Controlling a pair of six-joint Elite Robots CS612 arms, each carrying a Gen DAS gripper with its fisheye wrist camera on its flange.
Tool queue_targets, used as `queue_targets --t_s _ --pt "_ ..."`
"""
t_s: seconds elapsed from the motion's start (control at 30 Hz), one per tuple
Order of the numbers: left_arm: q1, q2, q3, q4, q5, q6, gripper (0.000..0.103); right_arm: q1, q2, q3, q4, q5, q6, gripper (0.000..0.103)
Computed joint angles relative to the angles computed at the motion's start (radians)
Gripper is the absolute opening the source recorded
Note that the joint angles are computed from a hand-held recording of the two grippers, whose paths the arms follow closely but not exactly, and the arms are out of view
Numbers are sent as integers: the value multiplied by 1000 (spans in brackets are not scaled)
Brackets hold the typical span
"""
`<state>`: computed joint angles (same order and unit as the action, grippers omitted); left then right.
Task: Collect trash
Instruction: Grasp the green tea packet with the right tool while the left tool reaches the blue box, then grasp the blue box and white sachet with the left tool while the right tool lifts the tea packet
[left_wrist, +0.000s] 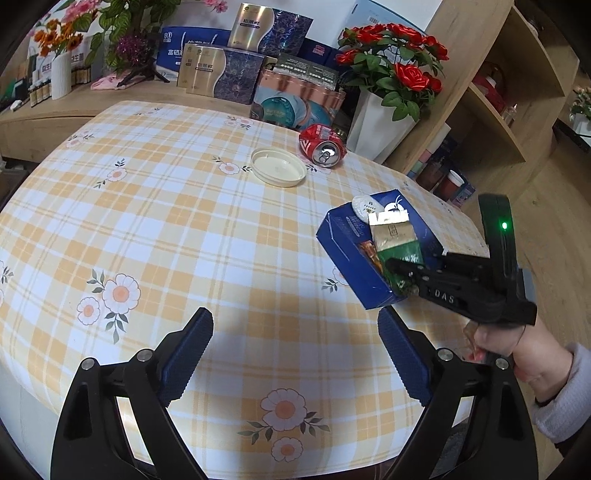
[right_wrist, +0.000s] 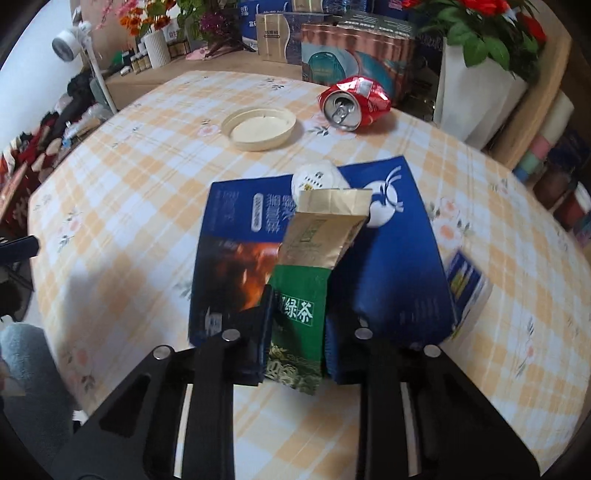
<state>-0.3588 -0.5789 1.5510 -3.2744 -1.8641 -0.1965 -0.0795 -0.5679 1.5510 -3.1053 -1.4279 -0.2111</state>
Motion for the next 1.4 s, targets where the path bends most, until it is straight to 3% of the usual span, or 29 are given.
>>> queue_targets --t_s 0.23,0.43,0.57,0.7,0.77,0.93,1.13,1.27,1.4 --pt "-8 -24 38 -28 -7 15 88 -6 -29 106 -55 82 26 19" --pt "-18 -49 70 -38 -3 40 86 -23 -49 197 -155 170 127 18" --pt "-27 -58 75 -31 -1 69 85 -49 -61 255 -303 218 223 17" --pt "-44 -59 55 7 2 101 84 -78 -70 295 -416 214 302 17" --pt "-56 -53 31 42 -1 118 78 -91 -71 306 -451 203 330 17" --pt "-86 -18 -64 146 1 116 67 -124 -65 319 -511 195 383 17" --pt "-123 62 -232 312 82 19 49 -158 -51 326 -549 201 423 17" --pt "-137 105 -312 376 160 -49 48 -179 -42 332 -572 220 450 17" --pt "-142 140 -372 429 185 -110 48 -199 -36 333 -574 249 464 17"
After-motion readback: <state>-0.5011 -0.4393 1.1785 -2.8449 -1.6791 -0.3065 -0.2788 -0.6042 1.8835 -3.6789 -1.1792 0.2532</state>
